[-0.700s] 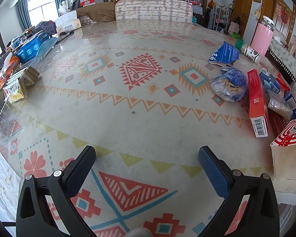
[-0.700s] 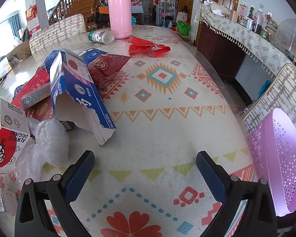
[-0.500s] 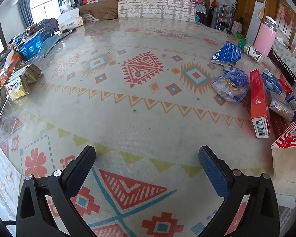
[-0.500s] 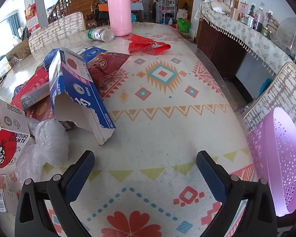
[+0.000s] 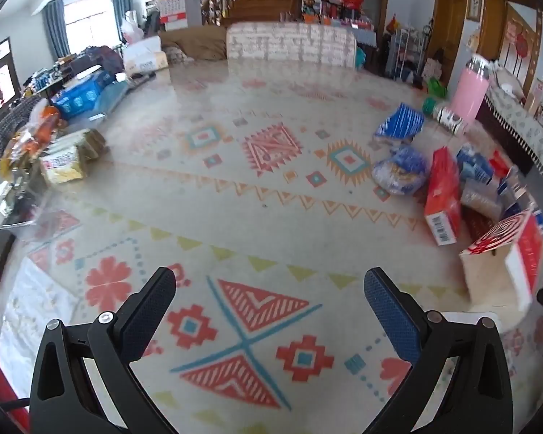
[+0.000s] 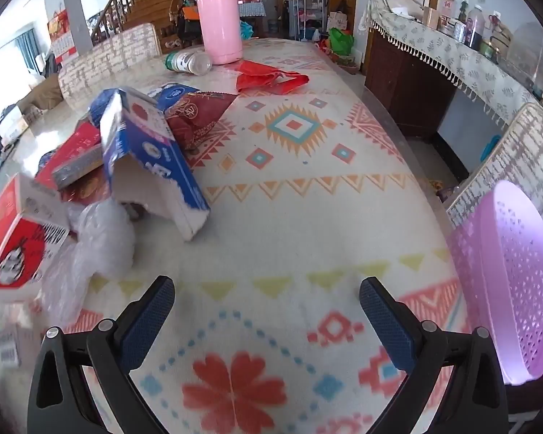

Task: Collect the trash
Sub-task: 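Move both tools toward the cluttered table, approaching the small white barcode box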

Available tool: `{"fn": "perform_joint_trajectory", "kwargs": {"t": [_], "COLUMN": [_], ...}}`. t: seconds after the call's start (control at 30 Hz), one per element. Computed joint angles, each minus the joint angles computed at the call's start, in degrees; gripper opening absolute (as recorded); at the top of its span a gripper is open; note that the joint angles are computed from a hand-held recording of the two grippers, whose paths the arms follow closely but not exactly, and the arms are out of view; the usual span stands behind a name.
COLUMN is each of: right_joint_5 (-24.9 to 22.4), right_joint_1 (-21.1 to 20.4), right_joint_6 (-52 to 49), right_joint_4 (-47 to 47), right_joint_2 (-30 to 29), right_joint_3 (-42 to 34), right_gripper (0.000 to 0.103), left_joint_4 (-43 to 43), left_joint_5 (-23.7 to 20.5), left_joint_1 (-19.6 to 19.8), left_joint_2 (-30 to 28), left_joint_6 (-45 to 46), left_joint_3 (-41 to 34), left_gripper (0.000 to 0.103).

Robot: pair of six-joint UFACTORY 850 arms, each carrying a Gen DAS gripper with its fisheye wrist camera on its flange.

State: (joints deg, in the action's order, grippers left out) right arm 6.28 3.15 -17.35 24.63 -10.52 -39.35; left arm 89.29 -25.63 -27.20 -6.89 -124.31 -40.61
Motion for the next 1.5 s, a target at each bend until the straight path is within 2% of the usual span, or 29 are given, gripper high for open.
{"fn": "perform_joint_trajectory", "kwargs": {"t": [0.17, 0.3, 0.4, 0.5, 0.67, 0.87, 1.03, 1.5], "right_joint_5": [4.25, 7.74, 13.31, 14.19, 16.9, 18.57, 17.38, 13.91], "right_joint_1": [0.34, 0.31, 1.41, 2.7, 4.99, 5.36, 4.47, 3.49], "right_joint_6": [-3.91, 5.0, 9.54, 12.08, 12.42, 12.34, 13.76, 16.16], "right_joint_4": [2.75, -6.27, -10.99, -13.98, -12.0, -10.74, -11.44, -13.61], "right_joint_2": [7.37, 15.12, 20.81, 23.83, 28.61, 34.57, 38.25, 41.94], "right_joint_3": [6.14, 11.93, 16.86, 19.59, 23.81, 27.41, 29.47, 31.76], "right_gripper": [0.103, 0.103, 0.103, 0.103, 0.103, 0.103, 0.103, 0.103], "left_joint_4": [0.04, -1.18, -2.56, -3.89, -4.66, -4.8, -5.35, -5.38], "left_joint_5": [-7.25, -12.79, -17.28, -22.68, -28.56, -30.36, -30.39, -29.58], "left_joint_1": [-4.94, -9.1, -12.51, -15.97, -21.02, -24.89, -27.51, -32.32], "left_joint_2": [7.72, 11.43, 12.97, 14.41, 16.55, 17.43, 16.21, 12.67], "left_joint_6": [-3.3, -4.2, -3.73, -3.28, -3.09, -2.71, -2.12, -0.91], "left_joint_3": [4.38, 6.63, 7.36, 8.38, 9.71, 10.25, 9.99, 8.27], "left_gripper": [0.103, 0.103, 0.103, 0.103, 0.103, 0.103, 0.103, 0.103]}}
